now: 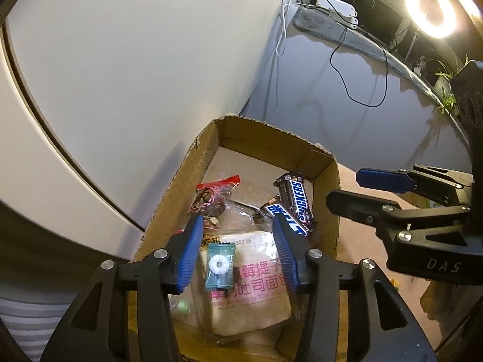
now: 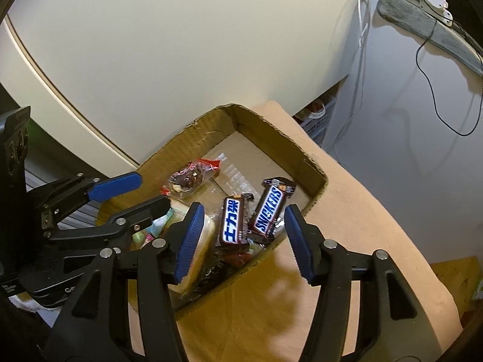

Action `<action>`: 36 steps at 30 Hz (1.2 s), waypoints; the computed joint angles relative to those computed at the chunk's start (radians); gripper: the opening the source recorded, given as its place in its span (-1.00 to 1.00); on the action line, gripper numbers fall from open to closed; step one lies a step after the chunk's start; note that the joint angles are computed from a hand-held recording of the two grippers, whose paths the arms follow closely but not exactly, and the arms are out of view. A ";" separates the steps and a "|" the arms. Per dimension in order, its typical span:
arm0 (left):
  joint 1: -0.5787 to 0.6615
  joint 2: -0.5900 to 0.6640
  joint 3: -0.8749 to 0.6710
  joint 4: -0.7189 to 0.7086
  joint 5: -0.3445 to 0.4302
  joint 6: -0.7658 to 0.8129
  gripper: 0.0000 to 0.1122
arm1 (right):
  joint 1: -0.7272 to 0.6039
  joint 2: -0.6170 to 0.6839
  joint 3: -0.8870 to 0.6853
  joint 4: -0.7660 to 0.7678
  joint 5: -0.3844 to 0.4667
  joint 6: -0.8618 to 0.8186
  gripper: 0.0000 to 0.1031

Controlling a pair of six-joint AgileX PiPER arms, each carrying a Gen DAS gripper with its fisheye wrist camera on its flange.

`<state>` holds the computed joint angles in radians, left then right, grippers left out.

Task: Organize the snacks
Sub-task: 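Open both tools to drop the chocolate and bar into the box, then move both tools back to the remaining snacks on the table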

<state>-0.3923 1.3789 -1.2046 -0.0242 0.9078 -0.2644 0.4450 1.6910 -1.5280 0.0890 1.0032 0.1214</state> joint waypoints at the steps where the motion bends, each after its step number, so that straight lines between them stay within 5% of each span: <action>1: -0.002 -0.002 0.000 0.001 0.000 0.000 -0.07 | -0.002 -0.002 0.000 -0.002 0.002 0.003 0.13; 4: -0.010 -0.008 0.001 0.005 0.003 -0.003 -0.06 | -0.011 -0.018 0.007 -0.012 0.012 0.015 0.20; 7: -0.026 -0.015 -0.001 0.017 0.009 -0.014 -0.06 | -0.013 -0.038 0.018 -0.029 0.010 0.032 0.56; 22: -0.221 -0.081 -0.020 0.101 0.048 -0.084 0.02 | -0.065 -0.273 0.198 -0.076 0.026 0.075 0.57; 36: -0.405 -0.042 -0.010 0.062 0.034 -0.083 0.03 | -0.398 -0.593 0.474 -0.036 0.117 -0.023 0.58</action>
